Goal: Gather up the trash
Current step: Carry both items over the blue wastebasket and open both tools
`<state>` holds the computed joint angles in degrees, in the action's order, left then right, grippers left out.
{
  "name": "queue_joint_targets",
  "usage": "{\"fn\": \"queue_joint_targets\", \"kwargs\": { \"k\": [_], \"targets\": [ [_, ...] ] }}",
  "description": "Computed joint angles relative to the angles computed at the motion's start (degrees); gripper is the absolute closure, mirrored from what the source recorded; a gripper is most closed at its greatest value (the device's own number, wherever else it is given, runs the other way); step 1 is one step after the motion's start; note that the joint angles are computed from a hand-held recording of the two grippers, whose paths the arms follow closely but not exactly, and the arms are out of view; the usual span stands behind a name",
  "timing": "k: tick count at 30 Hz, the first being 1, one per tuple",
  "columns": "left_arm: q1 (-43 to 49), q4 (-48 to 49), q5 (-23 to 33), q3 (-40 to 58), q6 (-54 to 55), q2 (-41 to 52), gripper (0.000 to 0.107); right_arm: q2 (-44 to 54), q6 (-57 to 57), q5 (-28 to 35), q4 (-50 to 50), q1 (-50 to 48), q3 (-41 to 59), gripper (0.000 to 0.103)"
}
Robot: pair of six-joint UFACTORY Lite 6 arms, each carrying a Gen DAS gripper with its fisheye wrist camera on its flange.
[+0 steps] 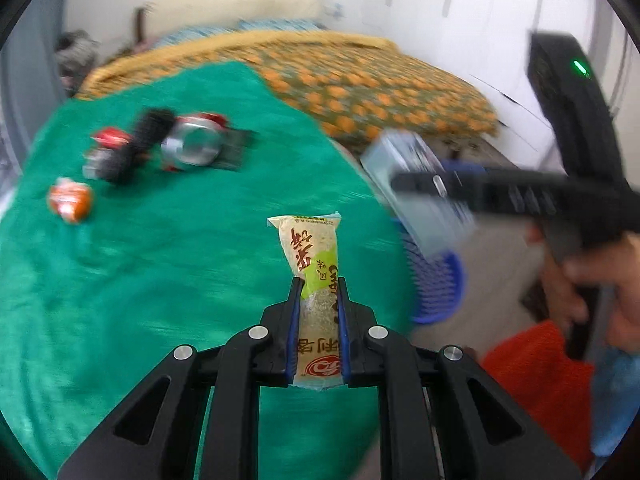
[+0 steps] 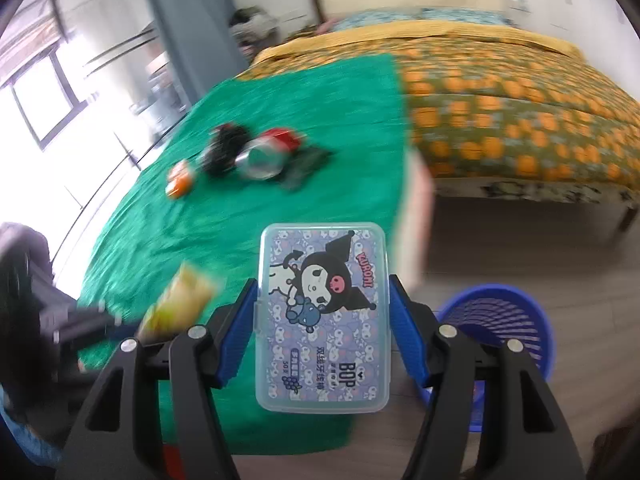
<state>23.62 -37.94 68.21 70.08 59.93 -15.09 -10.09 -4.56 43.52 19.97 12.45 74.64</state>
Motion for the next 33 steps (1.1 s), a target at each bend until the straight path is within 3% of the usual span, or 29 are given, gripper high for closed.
{"fn": "queue_joint_targets", "kwargs": {
  "k": [4,8,14,21,23,24,25,28,33],
  "targets": [
    [-12.2,1.7,-2.6,-3.0,-7.8,-1.7,0.093,-0.9,-9.6,2.5,4.3,-12.7,-2.0,0.041],
    [-27.1,5.0,-10.2,-2.5,-18.8,1.2,0.092,0.5,-17.7,2.5,6.1,-23.0,-4.3,0.041],
    [-44.6,9.4,-22.7,0.3,-32.3,13.7,0.092,8.0,-27.5,-2.4,8.8,-33.9,-6.9,0.041],
    [-52.8,11.0,-31.9,7.7,-39.1,30.6,0.091,19.6,-35.5,-1.7,16.4,-42.4,-3.3,0.041],
    [-54.1,11.6,-34.5,10.2,-40.3,35.1,0.073,22.1,-36.8,-1.5,17.8,-43.2,-2.4,0.034],
    [-54.5,11.7,-35.4,11.3,-41.1,37.3,0.053,23.5,-37.3,-1.6,18.4,-43.7,-1.9,0.028],
    [-54.3,11.7,-35.8,11.4,-41.3,37.6,0.047,24.6,-38.2,-1.7,19.7,-44.7,-1.6,0.026],
    [-54.5,13.1,-35.2,13.7,-43.8,39.2,0.044,25.9,-37.7,-0.6,20.7,-46.9,-0.5,0.026],
    [-54.5,11.4,-33.9,7.1,-41.1,26.6,0.027,21.2,-36.5,-0.4,22.0,-48.1,-1.1,0.018]
  ]
}}
